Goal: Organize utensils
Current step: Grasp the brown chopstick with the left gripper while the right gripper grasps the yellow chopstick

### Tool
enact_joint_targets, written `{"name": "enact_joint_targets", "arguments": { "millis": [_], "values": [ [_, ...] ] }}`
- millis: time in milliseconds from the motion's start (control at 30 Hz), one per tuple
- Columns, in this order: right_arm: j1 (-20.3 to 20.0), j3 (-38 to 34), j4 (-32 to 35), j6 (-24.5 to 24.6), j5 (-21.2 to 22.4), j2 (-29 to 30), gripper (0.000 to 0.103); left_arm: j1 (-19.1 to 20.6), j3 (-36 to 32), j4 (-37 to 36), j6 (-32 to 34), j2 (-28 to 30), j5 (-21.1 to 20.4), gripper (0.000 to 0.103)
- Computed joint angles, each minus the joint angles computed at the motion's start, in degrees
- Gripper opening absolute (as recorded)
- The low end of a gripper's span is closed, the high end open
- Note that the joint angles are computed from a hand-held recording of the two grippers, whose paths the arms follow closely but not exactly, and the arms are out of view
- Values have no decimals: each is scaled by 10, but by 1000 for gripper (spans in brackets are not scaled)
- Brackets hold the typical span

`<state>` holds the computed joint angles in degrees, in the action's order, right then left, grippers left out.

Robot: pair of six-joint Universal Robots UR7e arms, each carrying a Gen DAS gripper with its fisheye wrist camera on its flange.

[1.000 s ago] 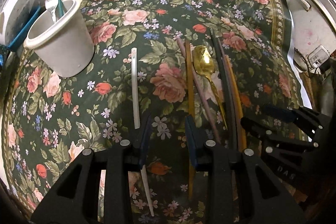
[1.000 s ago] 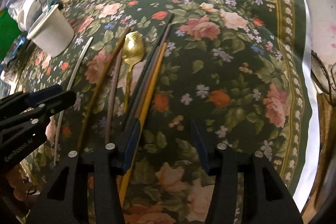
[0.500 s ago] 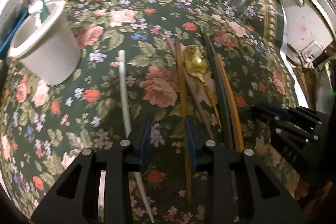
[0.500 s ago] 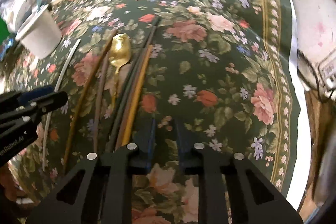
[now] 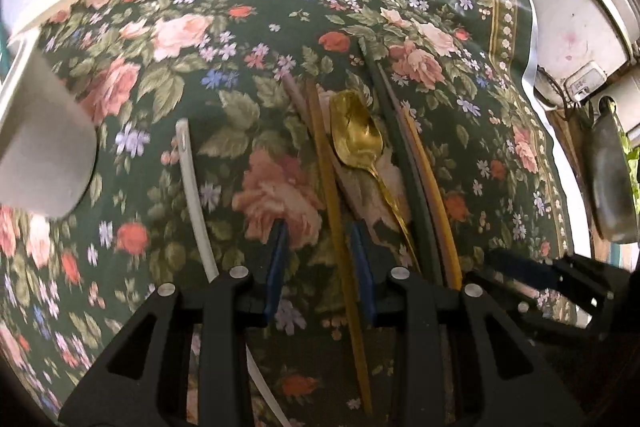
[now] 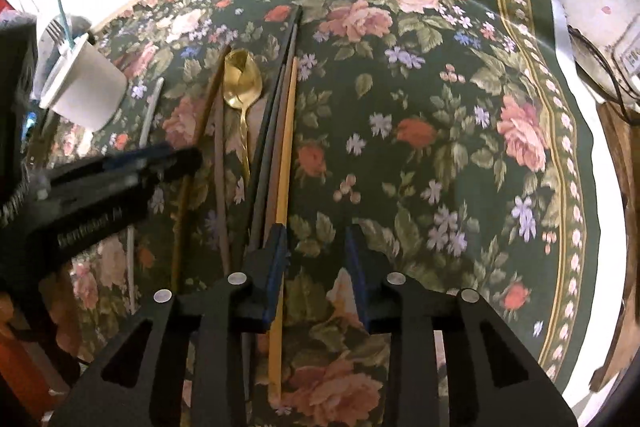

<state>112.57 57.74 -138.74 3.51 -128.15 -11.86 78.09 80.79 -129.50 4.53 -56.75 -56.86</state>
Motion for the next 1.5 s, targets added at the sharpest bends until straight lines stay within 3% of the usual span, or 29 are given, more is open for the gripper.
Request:
{"name": "enact_joint_targets", "arguments": {
  "millis": [233,333,433,667,833,1000,1100,1200,1267,1500],
  "values": [
    [12,-12,-24,19,-69,26,31,0,-47,21,19,31,9,27],
    [12,-11,-14,41,-58,21,31,8,-78,53,13,42,-30,8],
    [8,12,-26,72,-27,3,31,7,-80,56,21,45,-31,7],
    [14,18,-22,88,-35,6,31,12,-53,58,34,14,-57,5],
    [17,3,-22,73,-58,23,34,7,-16,32,48,-19,-62,5],
    [25,-32,-21,45,-115,51,32,-2,9,7,61,-44,-66,5],
    [22,-39,-21,47,-116,48,24,-5,21,-6,70,-58,-69,5],
    [14,-61,-15,42,-101,46,24,-9,29,-14,75,-67,-71,5],
    [12,-95,8,36,-120,59,24,-10,34,-19,76,-72,-71,5],
    [-6,-176,58,8,-75,84,24,-13,48,-31,67,-86,-66,5]
  ]
}}
